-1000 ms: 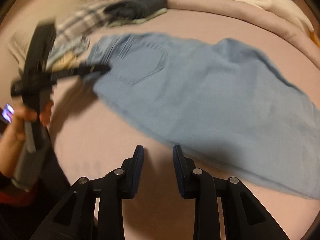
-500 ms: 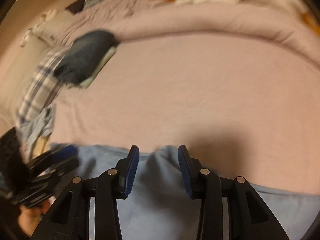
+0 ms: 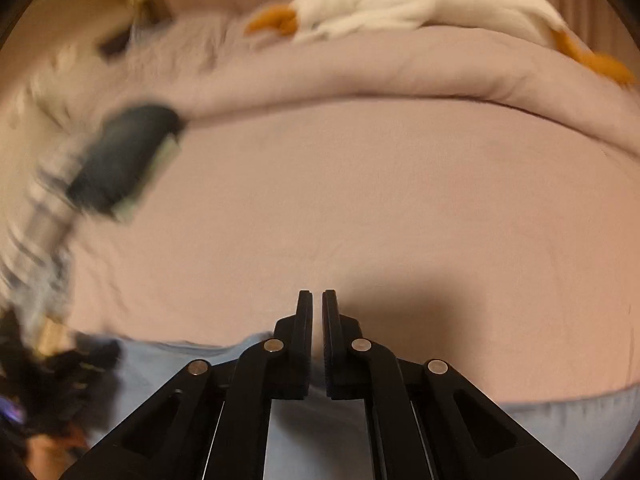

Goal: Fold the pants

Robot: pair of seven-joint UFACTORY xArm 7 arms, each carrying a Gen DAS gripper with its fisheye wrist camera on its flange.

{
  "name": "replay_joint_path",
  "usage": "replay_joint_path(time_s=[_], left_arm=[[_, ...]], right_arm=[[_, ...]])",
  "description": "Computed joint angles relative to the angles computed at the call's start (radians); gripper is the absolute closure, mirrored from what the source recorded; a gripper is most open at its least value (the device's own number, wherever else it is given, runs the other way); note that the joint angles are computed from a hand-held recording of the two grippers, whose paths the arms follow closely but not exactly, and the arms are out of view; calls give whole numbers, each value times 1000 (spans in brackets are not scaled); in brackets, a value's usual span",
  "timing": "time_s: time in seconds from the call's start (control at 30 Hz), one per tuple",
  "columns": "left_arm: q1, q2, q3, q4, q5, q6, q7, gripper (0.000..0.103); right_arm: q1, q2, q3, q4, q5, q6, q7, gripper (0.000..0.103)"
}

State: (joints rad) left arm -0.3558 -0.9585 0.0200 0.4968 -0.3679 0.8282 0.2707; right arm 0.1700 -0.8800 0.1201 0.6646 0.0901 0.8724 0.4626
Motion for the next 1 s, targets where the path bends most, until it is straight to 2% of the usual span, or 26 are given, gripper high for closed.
replay_joint_path(time_s=[0.07, 0.17, 0.23, 0.3, 0.33, 0.4, 0.43, 0.47, 0.5, 0.53, 0.6, 0.63, 0.67, 0.7, 0.73, 0.77, 0.83, 0.9, 0.93, 0.97, 1.0], left_arm=[[-3, 0, 6, -3, -9, -4, -2, 99], [-1, -2, -11, -10, -1, -21, -6, 99], [-2, -10, -20, -19, 10, -33, -6, 99], [-4, -12, -18, -18, 17, -30, -9, 99], [-4, -9, -13, -15, 19, -26, -9, 99], [-5, -4, -8, -11, 20, -20, -9, 99], [-4, -2, -11, -10, 23, -20, -10, 99], [-2, -1, -18, -10, 28, -22, -12, 99], [0, 0, -25, -10, 34, -24, -14, 99], [5, 0, -37, -8, 44, -24, -22, 99], [14, -6, -56, 3, 55, -8, -56, 99], [13, -11, -64, 13, 54, 6, -78, 92], [8, -17, -67, 16, 52, 13, -91, 74], [-3, -32, -73, 18, 41, 17, -110, 63], [-15, -54, -83, 14, 29, 15, -131, 43], [-34, -80, -94, 6, 13, 8, -149, 35], [-104, -116, -101, -8, -28, 13, -160, 35], [-149, -129, -132, -17, -30, 37, -164, 35], [-154, -129, -147, -22, -21, 48, -173, 35], [-158, -126, -161, -30, -10, 73, -187, 36], [-158, -122, -164, -35, -3, 91, -200, 36]], right_arm=[[56, -88, -34, -15, 20, 67, -59, 100], [122, -153, -32, -45, 57, 148, -130, 100], [125, -173, -26, -88, 67, 174, -154, 100], [64, -169, -21, -109, 10, 216, -160, 100], [3, -189, -2, -135, -36, 222, -141, 103], [-43, -270, -68, -186, -32, 190, -107, 103], [-105, -320, -72, -193, -64, 222, -58, 103], [-195, -328, -35, -175, -137, 296, -51, 103], [-244, -342, -20, -166, -208, 368, -57, 103], [-275, -387, -46, -175, -237, 418, -69, 103], [-300, -529, -152, -188, -196, 468, -44, 103], [-314, -580, -165, -181, -187, 497, -37, 96], [-322, -636, -158, -171, -184, 531, -40, 86], [-321, -688, -138, -167, -173, 558, -39, 63], [-304, -751, -121, -165, -151, 593, -44, 46], [-283, -817, -97, -166, -126, 630, -48, 45], [-249, -914, -71, -179, -87, 698, -50, 45], [-232, -987, -87, -198, -75, 801, -45, 45], [-232, -1036, -84, -218, -100, 852, -64, 56], [-210, -1059, -95, -219, -127, 862, -67, 65], [-229, -1086, -128, -214, -153, 875, -83, 74]])
